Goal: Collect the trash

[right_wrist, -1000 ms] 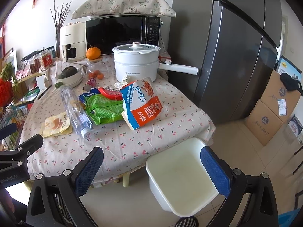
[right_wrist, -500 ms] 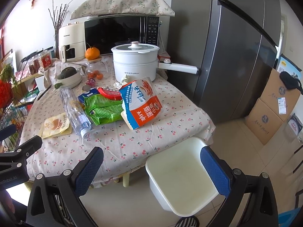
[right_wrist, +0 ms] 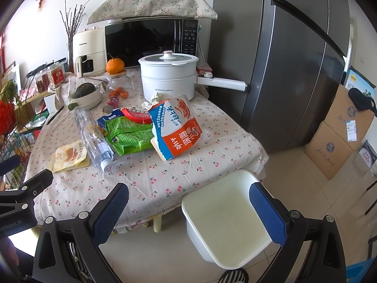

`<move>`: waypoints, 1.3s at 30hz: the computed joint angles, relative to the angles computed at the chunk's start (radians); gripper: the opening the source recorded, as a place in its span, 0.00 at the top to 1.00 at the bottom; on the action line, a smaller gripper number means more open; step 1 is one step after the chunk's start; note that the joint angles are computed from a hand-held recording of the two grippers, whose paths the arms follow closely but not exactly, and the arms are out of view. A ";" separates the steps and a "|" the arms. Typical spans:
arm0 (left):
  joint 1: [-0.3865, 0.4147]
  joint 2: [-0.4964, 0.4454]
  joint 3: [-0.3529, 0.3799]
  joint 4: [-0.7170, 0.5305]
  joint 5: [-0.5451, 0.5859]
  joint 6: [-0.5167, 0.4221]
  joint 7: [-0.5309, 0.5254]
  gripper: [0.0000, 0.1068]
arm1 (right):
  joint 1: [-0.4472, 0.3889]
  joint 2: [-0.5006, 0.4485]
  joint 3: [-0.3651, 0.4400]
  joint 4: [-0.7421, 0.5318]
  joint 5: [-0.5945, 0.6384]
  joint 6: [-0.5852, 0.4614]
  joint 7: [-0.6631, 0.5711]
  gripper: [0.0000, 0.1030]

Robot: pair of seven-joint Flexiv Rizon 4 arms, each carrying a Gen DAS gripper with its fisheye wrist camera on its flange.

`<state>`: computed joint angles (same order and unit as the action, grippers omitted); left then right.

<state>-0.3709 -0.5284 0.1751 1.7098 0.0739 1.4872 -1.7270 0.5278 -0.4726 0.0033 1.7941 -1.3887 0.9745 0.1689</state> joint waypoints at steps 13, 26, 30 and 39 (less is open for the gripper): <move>-0.004 -0.001 0.011 -0.002 0.012 -0.002 -0.007 0.04 | 0.002 0.001 0.000 0.001 -0.002 -0.004 0.007 0.00; -0.004 -0.001 0.019 -0.002 0.022 -0.008 -0.016 0.04 | -0.002 0.006 0.004 0.008 0.010 -0.012 0.011 0.00; -0.005 -0.006 0.018 -0.012 0.023 -0.025 -0.023 0.04 | -0.003 0.008 0.005 0.009 0.013 -0.013 0.006 0.00; 0.092 0.003 -0.086 -0.015 -0.032 -0.077 0.050 0.04 | -0.010 0.003 0.008 0.001 0.050 -0.011 -0.042 0.00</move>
<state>-0.2789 -0.5255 0.0887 1.6946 0.0419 1.4105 -1.6769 0.5175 -0.4697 0.0118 1.7955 -1.3388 0.9638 0.1264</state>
